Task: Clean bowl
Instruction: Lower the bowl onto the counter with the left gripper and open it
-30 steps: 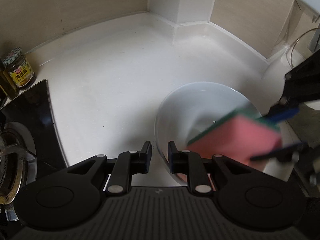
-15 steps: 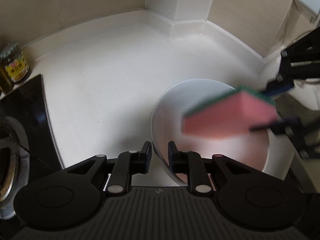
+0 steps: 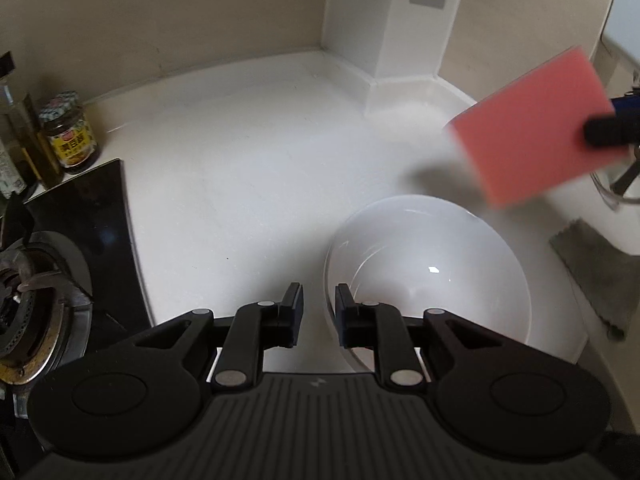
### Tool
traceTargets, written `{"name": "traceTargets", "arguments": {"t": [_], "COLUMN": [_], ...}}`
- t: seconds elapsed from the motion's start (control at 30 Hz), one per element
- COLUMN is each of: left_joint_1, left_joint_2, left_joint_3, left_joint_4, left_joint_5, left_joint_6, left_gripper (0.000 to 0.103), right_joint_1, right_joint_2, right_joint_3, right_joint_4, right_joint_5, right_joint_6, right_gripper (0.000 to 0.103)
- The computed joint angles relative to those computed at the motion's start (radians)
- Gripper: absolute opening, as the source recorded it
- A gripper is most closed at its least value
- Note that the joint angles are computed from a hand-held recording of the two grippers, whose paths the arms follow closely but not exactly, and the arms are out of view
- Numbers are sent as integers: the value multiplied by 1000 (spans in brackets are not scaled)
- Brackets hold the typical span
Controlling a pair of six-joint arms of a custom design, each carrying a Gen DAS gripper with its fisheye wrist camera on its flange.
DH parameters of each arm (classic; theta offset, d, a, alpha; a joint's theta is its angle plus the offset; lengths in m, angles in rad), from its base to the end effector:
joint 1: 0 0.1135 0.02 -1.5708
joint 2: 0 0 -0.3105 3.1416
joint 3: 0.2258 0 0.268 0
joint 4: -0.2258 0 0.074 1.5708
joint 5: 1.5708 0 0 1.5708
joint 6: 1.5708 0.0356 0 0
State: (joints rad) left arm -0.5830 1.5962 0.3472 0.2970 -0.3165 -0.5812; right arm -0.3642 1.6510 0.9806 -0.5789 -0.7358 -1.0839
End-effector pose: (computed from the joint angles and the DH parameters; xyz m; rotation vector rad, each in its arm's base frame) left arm 0.1981 -0.1174 0.1072 -0.1230 2.4559 -0.1042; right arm 0.3062 -0.0911 0.2125 -0.9811 2.1836 0.4332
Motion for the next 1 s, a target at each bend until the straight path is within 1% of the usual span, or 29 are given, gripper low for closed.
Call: {"name": "traceTargets", "arguments": {"t": [0.03, 0.07, 0.1, 0.13, 0.2, 0.3, 0.4, 0.5, 0.57, 0.67, 0.77, 0.8, 0.87, 0.93, 1.0], "left_joint_1": [-7, -12, -15, -16, -20, -38, -70, -97, -130, -183, -223, -233, -268, -300, -333], "left_joint_2": [1, 6, 10, 14, 18, 6, -7, -13, -13, -10, -11, -13, -8, -2, 12], "left_joint_3": [-2, -2, -2, -2, -14, -39, -35, -24, 1, 45, 86, 97, 136, 159, 187], "left_joint_4": [5, 9, 16, 24, 61, 98, 64, 21, -42, -146, -244, -269, -368, -435, -511], "left_joint_5": [-3, -6, -9, -12, -17, -43, -88, -130, -182, -265, -326, -340, -376, -396, -408], "left_joint_6": [-6, -11, -14, -18, -40, -88, -134, -180, -230, -303, -385, -410, -509, -595, -677], "left_gripper": [20, 20, 20, 20, 20, 20, 20, 20, 20, 20, 20, 21, 21, 20, 21], "right_joint_1": [-13, -18, -12, -5, 16, 30, 8, 29, -5, -23, -62, -86, -120, -142, -163], "right_joint_2": [9, 27, 49, 72, 160, 210, 205, 200, 183, 179, 161, 153, 149, 154, 163], "right_joint_3": [7, 7, 8, 9, 37, 43, 39, 20, 25, 37, 55, 55, 53, 51, 32], "right_joint_4": [29, 71, 94, 113, 98, 120, 109, 133, 117, 114, 89, 93, 119, 139, 192], "right_joint_5": [5, 58, 104, 149, 234, 298, 269, 232, 212, 166, 66, 7, -91, -143, -187], "right_joint_6": [59, 115, 139, 159, 184, 207, 180, 183, 152, 142, 113, 104, 102, 102, 101], "right_gripper": [26, 26, 26, 26, 26, 27, 28, 28, 28, 28, 28, 28, 28, 28, 28]}}
